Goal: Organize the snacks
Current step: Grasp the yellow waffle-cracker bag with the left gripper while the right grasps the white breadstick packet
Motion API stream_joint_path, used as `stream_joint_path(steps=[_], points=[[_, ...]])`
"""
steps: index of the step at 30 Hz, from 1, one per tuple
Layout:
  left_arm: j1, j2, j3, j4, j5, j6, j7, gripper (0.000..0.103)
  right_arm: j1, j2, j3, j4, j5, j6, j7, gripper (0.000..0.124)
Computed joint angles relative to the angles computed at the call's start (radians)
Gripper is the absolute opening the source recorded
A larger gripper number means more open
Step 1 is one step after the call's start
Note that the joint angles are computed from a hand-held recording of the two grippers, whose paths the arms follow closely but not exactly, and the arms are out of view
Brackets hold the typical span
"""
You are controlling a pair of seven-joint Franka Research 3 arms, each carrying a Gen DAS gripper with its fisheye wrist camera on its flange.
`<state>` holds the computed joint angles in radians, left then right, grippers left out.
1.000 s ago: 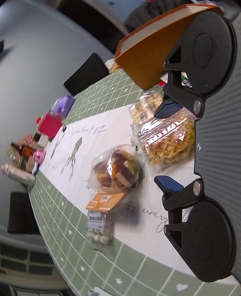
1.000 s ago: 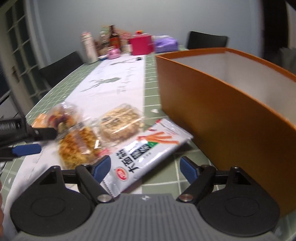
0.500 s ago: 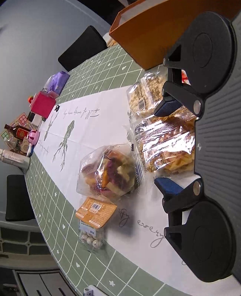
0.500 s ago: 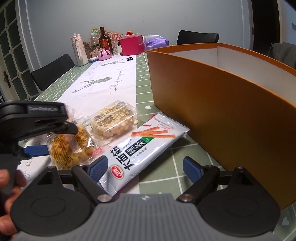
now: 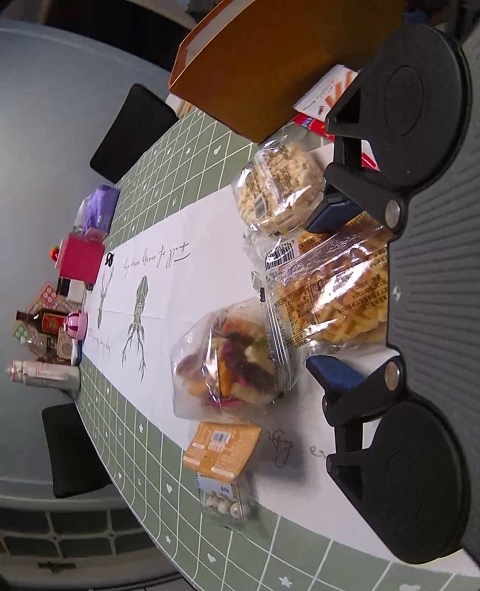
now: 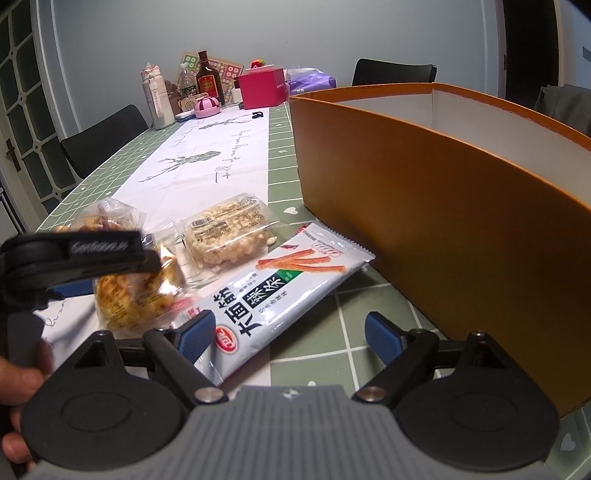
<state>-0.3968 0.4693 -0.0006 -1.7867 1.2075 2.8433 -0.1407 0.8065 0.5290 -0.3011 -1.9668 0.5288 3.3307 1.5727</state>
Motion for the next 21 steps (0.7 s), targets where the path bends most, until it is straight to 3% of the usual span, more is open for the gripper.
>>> stream_joint_path(steps=[9,15,17,21], points=[[0.053,-0.119,-0.002,-0.167,0.129,0.088,-0.081,0.083,-0.017,0.05,0.007,0.088,-0.025,-0.051,0.053,0.086],[0.099,-0.154,-0.036,-0.213,0.15,0.105,-0.079,0.083,0.084,0.152,-0.134,0.197,-0.1,-0.128,0.161,0.087],[0.108,-0.159,-0.04,-0.222,0.165,0.115,-0.094,0.083,0.096,0.172,-0.158,0.216,-0.144,-0.135,0.169,0.077],[0.126,-0.166,-0.052,-0.233,0.163,0.129,-0.08,0.084,-0.054,0.116,0.006,0.186,-0.24,-0.091,0.084,0.064]])
